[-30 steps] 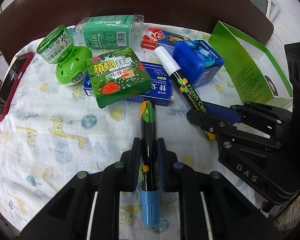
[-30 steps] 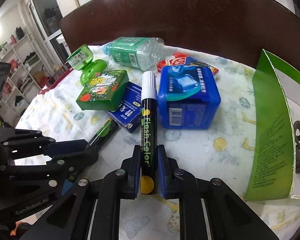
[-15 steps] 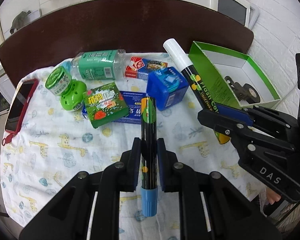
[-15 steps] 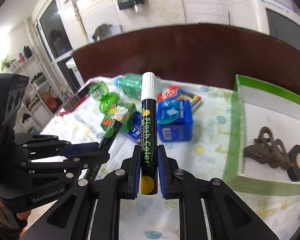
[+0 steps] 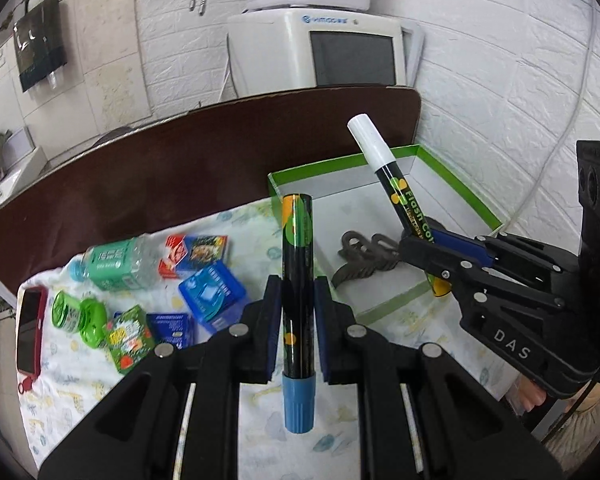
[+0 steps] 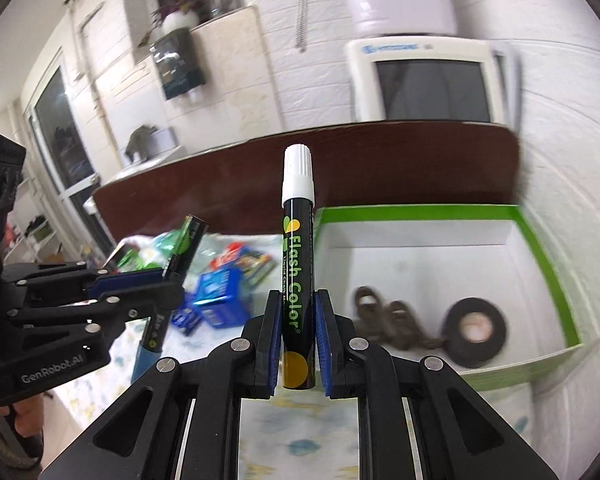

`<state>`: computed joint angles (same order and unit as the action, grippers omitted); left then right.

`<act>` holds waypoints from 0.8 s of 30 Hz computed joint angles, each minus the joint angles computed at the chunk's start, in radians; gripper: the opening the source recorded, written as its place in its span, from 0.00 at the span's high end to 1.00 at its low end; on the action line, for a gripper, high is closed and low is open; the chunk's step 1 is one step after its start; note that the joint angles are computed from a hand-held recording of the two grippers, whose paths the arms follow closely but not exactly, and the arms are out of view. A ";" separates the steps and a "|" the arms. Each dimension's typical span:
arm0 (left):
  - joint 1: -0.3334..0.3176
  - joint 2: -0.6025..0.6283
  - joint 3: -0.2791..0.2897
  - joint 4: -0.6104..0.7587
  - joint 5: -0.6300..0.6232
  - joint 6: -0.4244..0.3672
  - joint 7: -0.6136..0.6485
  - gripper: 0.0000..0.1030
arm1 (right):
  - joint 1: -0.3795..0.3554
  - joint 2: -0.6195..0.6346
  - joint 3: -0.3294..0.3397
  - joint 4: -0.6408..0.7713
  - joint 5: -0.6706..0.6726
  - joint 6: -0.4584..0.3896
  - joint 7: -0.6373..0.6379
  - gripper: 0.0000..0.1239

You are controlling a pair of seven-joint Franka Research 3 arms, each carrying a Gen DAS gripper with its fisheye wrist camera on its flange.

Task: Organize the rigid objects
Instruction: 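Carry both markers into the green box with the left and right grippers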

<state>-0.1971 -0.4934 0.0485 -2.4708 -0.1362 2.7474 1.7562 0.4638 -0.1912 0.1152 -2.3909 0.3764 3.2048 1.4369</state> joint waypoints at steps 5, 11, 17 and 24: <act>-0.044 0.111 -0.023 0.105 -0.020 0.023 0.031 0.86 | -0.219 -0.018 0.122 -0.021 -0.102 0.016 0.128 0.86; -0.057 0.250 -0.072 0.242 -0.056 0.013 0.080 0.86 | -0.265 0.028 0.086 0.010 -0.138 0.009 0.189 0.86; -0.024 0.388 -0.144 0.372 -0.068 -0.026 0.100 0.86 | -0.256 0.086 0.028 0.043 -0.154 -0.010 0.203 0.86; 0.019 0.482 -0.208 0.458 -0.038 -0.066 0.068 0.86 | -0.186 0.137 -0.055 0.080 -0.041 -0.025 0.098 0.86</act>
<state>-0.1786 -0.0116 -0.1591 -2.0128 -0.1742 2.6809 1.8243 0.2781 -0.0545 0.0598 -2.3114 0.3354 3.1796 1.5353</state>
